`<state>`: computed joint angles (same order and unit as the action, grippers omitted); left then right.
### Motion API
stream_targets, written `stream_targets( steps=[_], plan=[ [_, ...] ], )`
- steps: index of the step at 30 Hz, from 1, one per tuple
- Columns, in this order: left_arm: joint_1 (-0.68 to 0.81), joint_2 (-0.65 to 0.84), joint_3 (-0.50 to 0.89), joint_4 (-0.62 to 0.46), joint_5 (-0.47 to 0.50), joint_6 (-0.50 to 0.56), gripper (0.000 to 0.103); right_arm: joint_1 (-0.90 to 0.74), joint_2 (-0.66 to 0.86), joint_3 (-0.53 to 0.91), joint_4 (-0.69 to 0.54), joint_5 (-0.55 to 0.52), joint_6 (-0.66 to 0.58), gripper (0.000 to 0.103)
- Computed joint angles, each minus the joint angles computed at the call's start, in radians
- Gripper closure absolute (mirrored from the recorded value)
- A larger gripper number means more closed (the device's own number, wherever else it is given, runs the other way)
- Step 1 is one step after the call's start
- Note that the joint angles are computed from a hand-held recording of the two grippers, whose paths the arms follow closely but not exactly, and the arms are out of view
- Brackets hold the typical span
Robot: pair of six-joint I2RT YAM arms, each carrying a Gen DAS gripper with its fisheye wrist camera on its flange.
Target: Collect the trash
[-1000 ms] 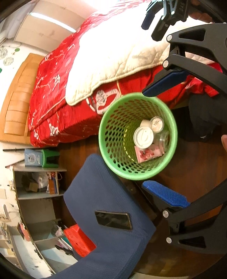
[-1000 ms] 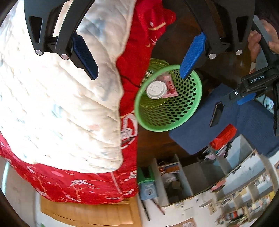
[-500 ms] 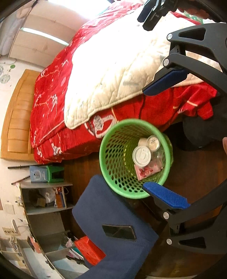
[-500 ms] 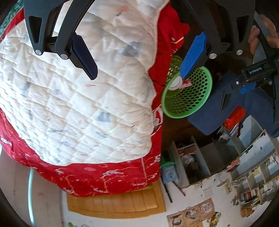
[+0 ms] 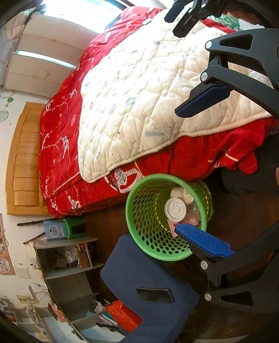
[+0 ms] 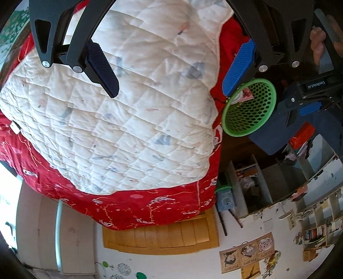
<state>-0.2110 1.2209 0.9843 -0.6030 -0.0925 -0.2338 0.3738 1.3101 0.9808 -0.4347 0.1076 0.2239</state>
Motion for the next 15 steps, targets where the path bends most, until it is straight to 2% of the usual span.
stream_targets(
  steps=[15],
  plan=[
    [-0.107, -0.011, 0.01, -0.022, -0.101, -0.053, 0.005, -0.043, -0.09, -0.056, -0.013, 0.034, 0.01, 0.009]
  ],
)
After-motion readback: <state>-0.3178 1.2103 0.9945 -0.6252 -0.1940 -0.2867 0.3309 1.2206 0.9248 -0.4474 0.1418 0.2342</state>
